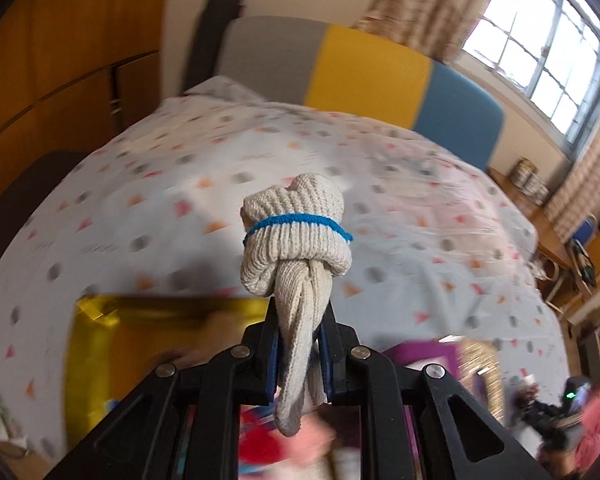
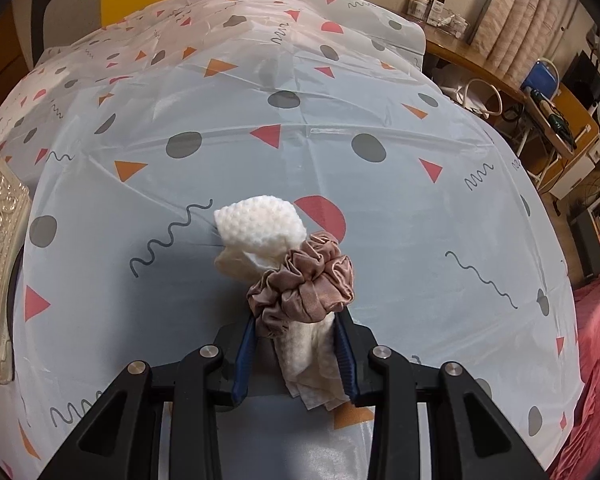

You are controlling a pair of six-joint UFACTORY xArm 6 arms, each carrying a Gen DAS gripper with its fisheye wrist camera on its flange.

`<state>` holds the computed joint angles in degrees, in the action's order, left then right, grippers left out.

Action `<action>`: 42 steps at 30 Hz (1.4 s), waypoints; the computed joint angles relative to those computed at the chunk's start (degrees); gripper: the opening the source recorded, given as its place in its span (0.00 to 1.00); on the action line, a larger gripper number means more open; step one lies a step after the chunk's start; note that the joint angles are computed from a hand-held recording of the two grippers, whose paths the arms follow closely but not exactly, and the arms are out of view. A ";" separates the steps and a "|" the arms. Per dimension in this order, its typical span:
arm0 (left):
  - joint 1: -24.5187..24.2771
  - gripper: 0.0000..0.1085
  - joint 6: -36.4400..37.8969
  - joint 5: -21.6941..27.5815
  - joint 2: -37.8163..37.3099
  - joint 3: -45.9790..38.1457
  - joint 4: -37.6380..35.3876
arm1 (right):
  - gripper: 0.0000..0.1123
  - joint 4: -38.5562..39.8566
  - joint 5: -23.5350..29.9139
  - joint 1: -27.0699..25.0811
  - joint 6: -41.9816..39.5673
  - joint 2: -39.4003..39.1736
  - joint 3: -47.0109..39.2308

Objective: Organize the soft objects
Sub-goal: 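Carry the white gloves into the gold tray with the left gripper and release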

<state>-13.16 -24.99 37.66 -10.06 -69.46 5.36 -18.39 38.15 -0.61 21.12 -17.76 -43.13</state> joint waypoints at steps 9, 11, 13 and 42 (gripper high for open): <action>11.10 0.15 4.69 -0.93 -21.40 24.82 -7.27 | 0.31 1.49 0.24 -0.02 -0.75 -0.22 0.17; 13.09 0.15 6.07 0.26 -24.68 28.23 -8.85 | 0.31 0.99 0.08 0.05 -0.53 -0.27 0.30; 14.51 0.15 6.90 1.28 -27.56 31.52 -10.64 | 0.31 0.09 0.07 0.29 0.05 -0.32 0.41; 4.01 0.61 -12.77 -1.52 -35.44 38.58 17.11 | 0.31 -3.81 0.35 1.37 2.47 -0.74 0.86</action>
